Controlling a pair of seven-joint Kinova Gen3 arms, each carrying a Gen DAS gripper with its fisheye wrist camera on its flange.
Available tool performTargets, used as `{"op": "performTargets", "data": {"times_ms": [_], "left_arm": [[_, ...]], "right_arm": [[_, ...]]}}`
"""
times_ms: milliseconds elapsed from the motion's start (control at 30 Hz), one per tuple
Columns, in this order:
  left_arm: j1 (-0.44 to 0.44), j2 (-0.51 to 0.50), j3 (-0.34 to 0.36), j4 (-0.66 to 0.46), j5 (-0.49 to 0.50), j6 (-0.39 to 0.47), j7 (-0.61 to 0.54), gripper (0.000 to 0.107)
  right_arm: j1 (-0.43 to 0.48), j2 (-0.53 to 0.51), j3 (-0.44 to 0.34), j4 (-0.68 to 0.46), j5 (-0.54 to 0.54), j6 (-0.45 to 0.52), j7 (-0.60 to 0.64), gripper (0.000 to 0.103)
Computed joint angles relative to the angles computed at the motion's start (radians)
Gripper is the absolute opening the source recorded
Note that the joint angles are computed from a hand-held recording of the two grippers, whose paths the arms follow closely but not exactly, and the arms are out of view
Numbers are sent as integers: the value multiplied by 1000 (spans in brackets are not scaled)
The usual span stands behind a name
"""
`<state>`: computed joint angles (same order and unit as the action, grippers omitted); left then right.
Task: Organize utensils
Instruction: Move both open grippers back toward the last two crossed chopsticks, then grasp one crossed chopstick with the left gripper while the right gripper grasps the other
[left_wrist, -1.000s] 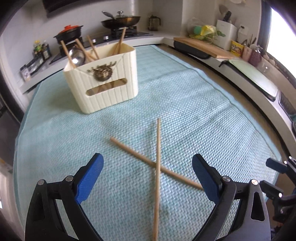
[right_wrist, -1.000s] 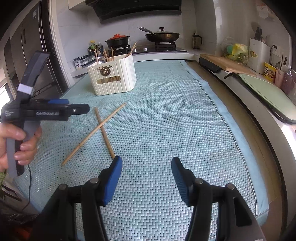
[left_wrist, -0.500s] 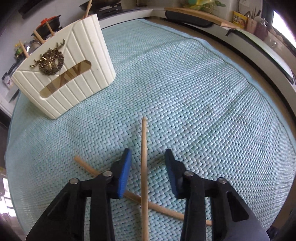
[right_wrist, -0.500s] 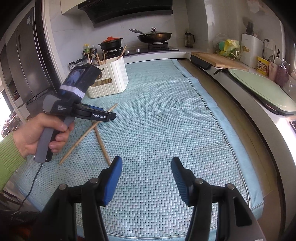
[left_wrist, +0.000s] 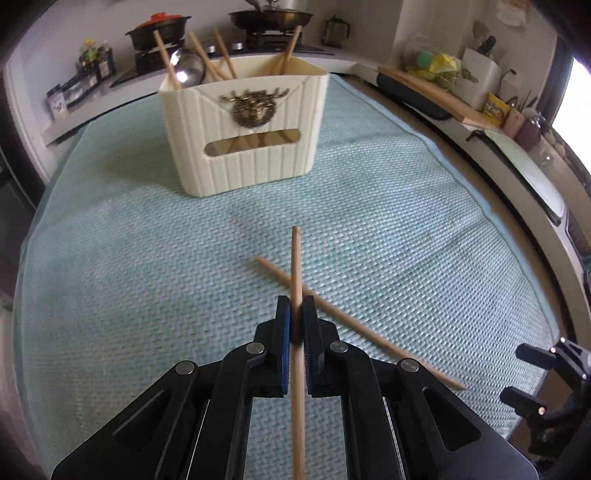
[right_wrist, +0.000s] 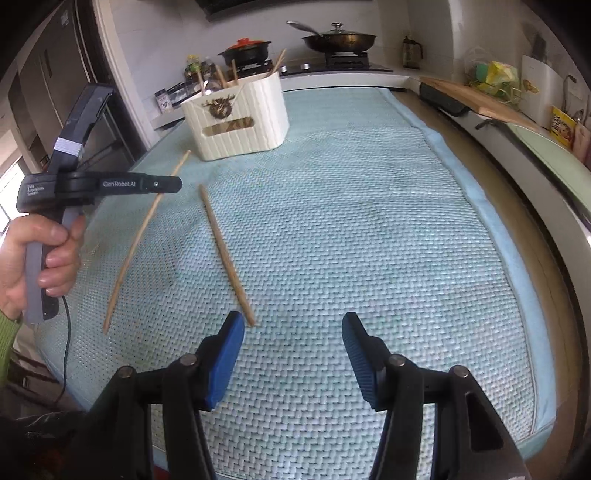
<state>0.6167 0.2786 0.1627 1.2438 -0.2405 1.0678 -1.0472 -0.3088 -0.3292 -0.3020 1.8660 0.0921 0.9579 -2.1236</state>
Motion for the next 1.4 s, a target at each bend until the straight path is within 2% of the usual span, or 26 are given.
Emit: {"op": "performTargets", "data": {"times_ms": [167, 267, 367, 467, 533, 667, 700, 733, 767, 833, 1067, 1200, 1267, 1400], "left_arm": [[-58, -26, -26, 84, 6, -10, 25, 5], [-70, -25, -31, 110, -17, -12, 51, 5], [-83, -24, -30, 125, -21, -17, 62, 8], [-92, -27, -28, 135, -22, -25, 67, 22], [-93, -19, -25, 126, -29, -15, 59, 35], [-75, 5, -28, 91, -63, 34, 46, 39], [-76, 4, -29, 91, -63, 38, 42, 39], [-81, -2, -31, 95, -58, 37, 38, 40], [-90, -9, -31, 101, -47, 33, 34, 41], [-117, -29, -31, 120, -13, 17, 18, 46], [-184, -58, -19, 142, 64, 16, -67, 51], [-143, 8, -20, 71, 4, 94, -77, 51], [-119, 24, -28, 58, -27, 99, -71, 51], [-117, 45, -29, 21, -3, 124, -100, 32]], "right_arm": [[-60, 104, 22, -78, -23, -41, 104, 56], [-82, 193, 42, -165, -24, -30, 164, 56], [-103, 308, 70, -285, -41, 21, 236, 56], [-124, 424, 97, -408, -66, 81, 285, 56], [-134, 506, 108, -497, -89, 135, 313, 56], [-220, 626, 142, -625, -5, 215, 282, 55], [-243, 642, 152, -641, 23, 225, 268, 53], [-256, 655, 159, -653, 38, 236, 264, 36], [-269, 662, 165, -659, 56, 243, 258, 20], [-277, 654, 174, -650, 67, 240, 240, 9], [-190, 533, 184, -517, 1, 220, 202, 8], [-108, 481, 185, -467, -81, 222, 231, 8], [-88, 482, 185, -473, -89, 237, 240, 8], [-77, 493, 180, -496, -80, 269, 260, 8]]}}
